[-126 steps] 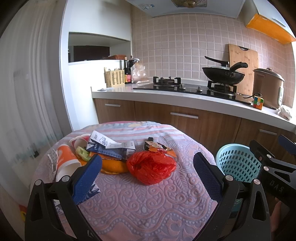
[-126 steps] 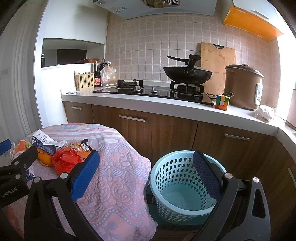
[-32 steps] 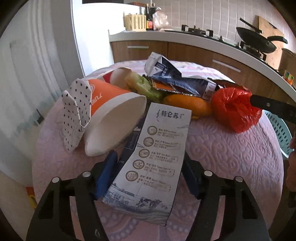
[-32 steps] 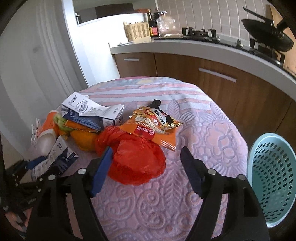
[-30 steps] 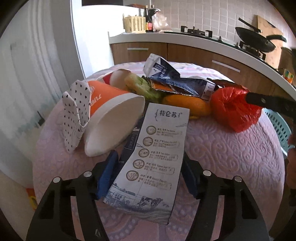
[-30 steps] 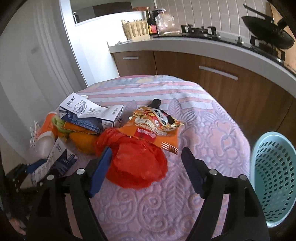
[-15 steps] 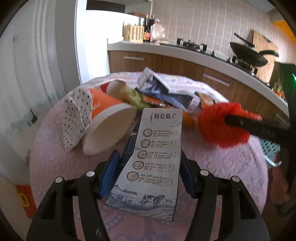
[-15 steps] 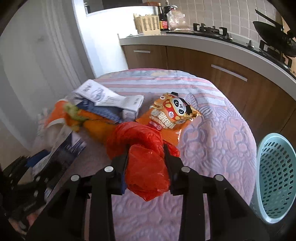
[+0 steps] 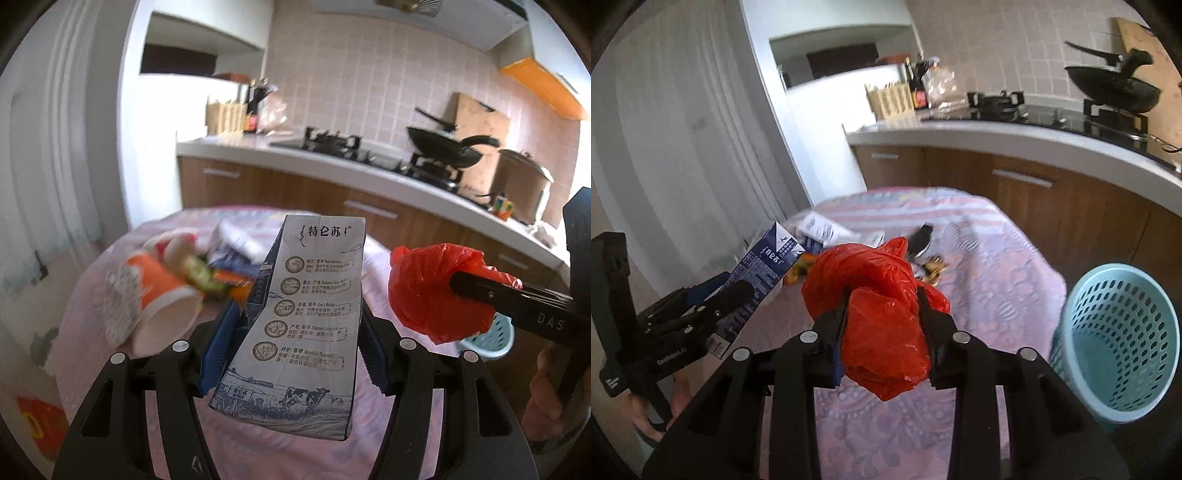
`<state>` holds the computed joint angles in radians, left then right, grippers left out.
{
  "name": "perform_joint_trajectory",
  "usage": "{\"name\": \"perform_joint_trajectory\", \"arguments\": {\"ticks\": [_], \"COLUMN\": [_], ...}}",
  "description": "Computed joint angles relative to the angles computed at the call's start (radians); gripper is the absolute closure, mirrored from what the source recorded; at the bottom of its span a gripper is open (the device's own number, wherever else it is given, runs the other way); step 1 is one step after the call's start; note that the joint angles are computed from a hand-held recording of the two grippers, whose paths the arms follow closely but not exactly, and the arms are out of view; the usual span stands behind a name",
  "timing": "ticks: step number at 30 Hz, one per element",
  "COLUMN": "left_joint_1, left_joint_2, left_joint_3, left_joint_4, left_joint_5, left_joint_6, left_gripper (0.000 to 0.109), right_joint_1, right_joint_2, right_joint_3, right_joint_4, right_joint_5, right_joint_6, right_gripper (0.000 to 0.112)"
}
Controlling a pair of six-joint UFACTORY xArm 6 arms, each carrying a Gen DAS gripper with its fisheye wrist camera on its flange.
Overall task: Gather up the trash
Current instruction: 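Carry the red bag and milk carton to the blue basket and release both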
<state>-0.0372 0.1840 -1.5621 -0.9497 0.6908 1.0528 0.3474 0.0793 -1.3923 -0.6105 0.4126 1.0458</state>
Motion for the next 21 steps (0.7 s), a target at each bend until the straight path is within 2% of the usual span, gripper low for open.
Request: {"name": "perform_joint_trajectory", "arguments": {"ticks": [6, 10, 12, 16, 18, 19, 21], "left_joint_1": [-0.079, -0.148, -0.202, -0.296, -0.372, -0.393, -0.427], "left_joint_2": [0.010, 0.048, 0.064, 0.112, 0.129, 0.137, 0.177], "left_joint_3": [-0.051, -0.111, -0.125, -0.168, -0.150, -0.146, -0.176], "left_joint_4": [0.001, 0.023, 0.053, 0.088, 0.191, 0.219, 0.252], "left_joint_5": [0.026, 0.053, 0.010, 0.000, -0.114, -0.140, -0.110], "left_joint_6": [-0.027, -0.056, -0.059, -0.066, -0.106, -0.119, -0.151], "left_gripper": [0.049, 0.049, 0.049, 0.049, 0.049, 0.049, 0.049], "right_joint_1": [-0.063, -0.113, -0.141, -0.220, -0.253, -0.271, -0.317], "right_joint_2": [-0.145, -0.253, -0.292, -0.349, -0.342, -0.342, -0.344], "right_joint_3": [0.116, 0.208, 0.255, 0.353, 0.372, 0.387, 0.425], "right_joint_4": [-0.210, -0.333, -0.366, -0.349, -0.291, -0.271, -0.207], "right_joint_5": [0.006, 0.096, 0.123, 0.152, 0.200, 0.202, 0.178], "right_joint_6": [0.185, 0.305, 0.345, 0.391, 0.376, 0.371, 0.345], "right_gripper": [0.083, 0.083, 0.083, 0.083, 0.083, 0.083, 0.083]}}
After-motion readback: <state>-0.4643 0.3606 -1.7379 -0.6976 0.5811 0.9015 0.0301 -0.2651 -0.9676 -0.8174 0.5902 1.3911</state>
